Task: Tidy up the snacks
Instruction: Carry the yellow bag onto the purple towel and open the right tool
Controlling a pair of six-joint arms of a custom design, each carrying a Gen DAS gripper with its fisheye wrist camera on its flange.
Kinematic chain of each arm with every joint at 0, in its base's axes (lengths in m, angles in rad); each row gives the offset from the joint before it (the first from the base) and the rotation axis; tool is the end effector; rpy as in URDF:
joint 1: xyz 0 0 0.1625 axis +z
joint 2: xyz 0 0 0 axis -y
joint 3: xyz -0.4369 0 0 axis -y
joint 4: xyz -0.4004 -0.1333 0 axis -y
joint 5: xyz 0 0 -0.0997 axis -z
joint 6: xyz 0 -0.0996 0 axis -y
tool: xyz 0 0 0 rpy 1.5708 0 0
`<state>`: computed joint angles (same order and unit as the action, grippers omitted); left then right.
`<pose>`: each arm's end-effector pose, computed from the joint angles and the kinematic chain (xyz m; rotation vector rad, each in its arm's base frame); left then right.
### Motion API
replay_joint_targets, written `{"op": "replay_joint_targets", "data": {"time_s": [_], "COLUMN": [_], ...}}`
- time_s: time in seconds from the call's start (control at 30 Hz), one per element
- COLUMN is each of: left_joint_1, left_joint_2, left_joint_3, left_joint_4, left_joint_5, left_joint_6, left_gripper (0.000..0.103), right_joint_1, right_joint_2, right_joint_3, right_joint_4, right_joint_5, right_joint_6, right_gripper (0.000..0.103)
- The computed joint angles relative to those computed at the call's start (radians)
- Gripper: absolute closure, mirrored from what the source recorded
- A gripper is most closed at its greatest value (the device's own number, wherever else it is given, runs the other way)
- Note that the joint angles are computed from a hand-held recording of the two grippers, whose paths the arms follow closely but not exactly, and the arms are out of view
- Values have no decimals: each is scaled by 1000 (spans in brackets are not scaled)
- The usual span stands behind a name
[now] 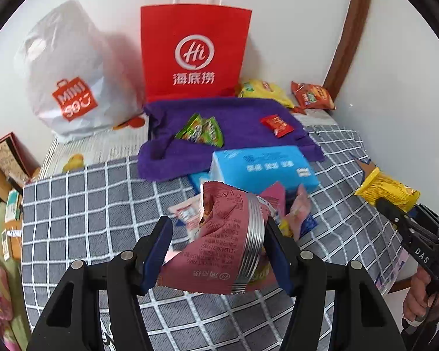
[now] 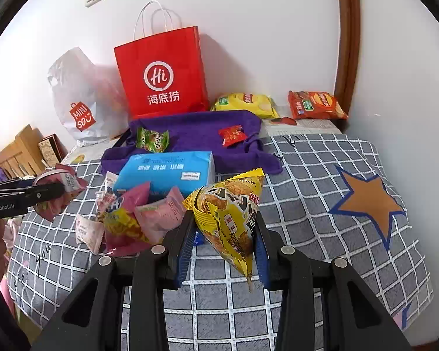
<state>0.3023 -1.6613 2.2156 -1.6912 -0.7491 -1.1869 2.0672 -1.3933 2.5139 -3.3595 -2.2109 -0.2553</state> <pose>-0.2851 -0.3049 0.2834 0.3222 2.3454 -0.7920 0.2455 -0.2982 0.2311 0.6325 -2.3649 0.9349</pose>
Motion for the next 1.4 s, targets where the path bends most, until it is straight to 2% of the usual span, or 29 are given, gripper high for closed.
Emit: {"op": "replay_joint_targets", "data": {"time_s": [0.43,0.87,1.2,1.4], "left_joint_1": [54,135,205,267], "left_joint_2": [76,148,177,194], "left_joint_3": [-88,-183,-235,-261], "left_joint_4": [-79,-125,-164,-227], "left_joint_5": [57,114,157,158], "left_joint_6": [105,202,268,324], "left_gripper": [43,43,43,43], "right_joint_1": [17,33,13,-6], "right_joint_2": [67,183,274,315], "right_joint_3": [-146,-307,-437,-503], "right_joint_4": [74,92,130,155], "right_joint_5": [-3,20,40,55], "right_joint_6": [4,-40,-57,-70], "right_gripper": [66,66,66,66]}}
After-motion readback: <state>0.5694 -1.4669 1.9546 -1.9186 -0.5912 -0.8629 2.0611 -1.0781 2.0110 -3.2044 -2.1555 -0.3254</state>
